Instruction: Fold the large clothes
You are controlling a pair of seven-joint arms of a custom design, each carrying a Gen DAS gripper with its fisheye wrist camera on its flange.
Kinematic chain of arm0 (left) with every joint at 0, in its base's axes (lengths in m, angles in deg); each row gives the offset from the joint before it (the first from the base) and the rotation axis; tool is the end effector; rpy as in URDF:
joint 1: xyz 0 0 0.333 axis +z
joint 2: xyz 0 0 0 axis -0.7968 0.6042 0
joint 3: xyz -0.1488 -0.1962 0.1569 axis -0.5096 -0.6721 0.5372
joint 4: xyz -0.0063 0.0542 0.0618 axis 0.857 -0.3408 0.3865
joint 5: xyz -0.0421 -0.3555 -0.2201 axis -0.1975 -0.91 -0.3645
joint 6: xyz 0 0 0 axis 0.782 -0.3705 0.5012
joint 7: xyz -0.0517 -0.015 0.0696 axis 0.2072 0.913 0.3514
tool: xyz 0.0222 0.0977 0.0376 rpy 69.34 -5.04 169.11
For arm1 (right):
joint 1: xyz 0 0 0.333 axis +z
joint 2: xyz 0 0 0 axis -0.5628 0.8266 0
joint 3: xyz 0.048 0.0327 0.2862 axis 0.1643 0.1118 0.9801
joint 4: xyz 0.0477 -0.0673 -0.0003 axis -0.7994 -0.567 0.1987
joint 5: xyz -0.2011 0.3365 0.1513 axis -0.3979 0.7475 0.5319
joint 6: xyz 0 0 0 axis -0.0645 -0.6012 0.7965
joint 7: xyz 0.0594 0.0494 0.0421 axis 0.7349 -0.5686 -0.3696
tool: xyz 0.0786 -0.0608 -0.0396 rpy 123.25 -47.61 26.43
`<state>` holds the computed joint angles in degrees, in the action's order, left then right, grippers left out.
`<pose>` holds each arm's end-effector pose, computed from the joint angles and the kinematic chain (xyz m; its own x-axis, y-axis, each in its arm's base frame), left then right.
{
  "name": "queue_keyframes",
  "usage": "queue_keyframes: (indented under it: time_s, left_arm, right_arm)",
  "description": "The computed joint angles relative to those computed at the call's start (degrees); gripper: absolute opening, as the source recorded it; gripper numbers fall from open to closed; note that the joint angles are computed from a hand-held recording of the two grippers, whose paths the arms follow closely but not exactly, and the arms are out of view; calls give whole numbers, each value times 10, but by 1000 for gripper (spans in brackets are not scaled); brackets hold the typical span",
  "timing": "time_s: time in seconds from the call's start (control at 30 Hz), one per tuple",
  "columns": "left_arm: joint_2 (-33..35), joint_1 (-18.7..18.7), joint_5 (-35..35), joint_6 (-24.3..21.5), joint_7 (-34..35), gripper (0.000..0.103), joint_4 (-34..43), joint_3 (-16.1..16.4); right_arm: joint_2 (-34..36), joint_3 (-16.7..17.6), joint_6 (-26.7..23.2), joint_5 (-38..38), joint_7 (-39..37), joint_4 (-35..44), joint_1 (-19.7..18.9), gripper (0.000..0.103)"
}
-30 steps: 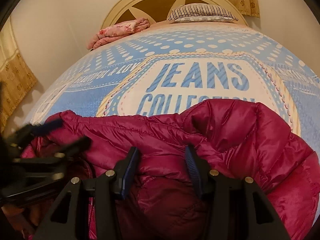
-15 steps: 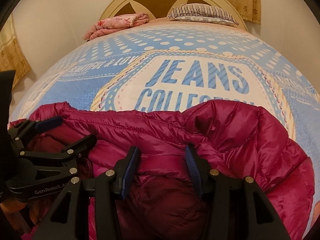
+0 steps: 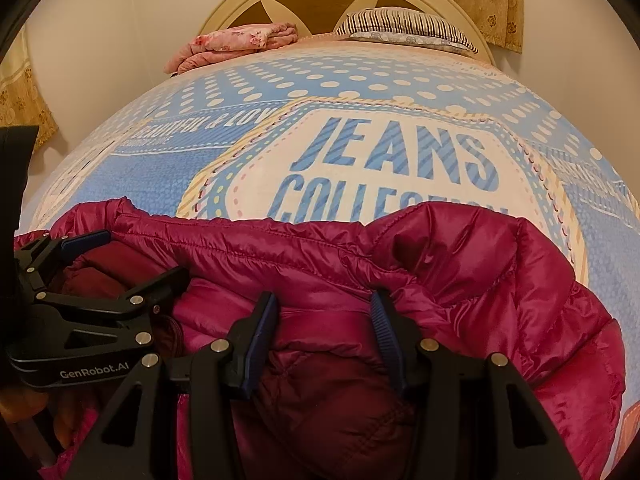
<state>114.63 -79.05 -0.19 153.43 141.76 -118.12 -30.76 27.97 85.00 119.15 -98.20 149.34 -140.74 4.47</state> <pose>0.7289 -0.3970 0.2795 -0.5168 -0.8535 -0.0669 -0.6700 0.4519 -0.5890 0.6155 0.4443 0.2817 -0.2429 -0.9682 -0.0601 -0.7608 0.2286 -0.6074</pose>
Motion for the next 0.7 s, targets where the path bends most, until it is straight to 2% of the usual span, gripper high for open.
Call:
queue_keyframes:
  time_s: [0.7]
  left_arm:
    - [-2,0,-1,1,1,103,-3,-1]
  right_arm:
    - [3,-1,-10,-1,0,5,3,52]
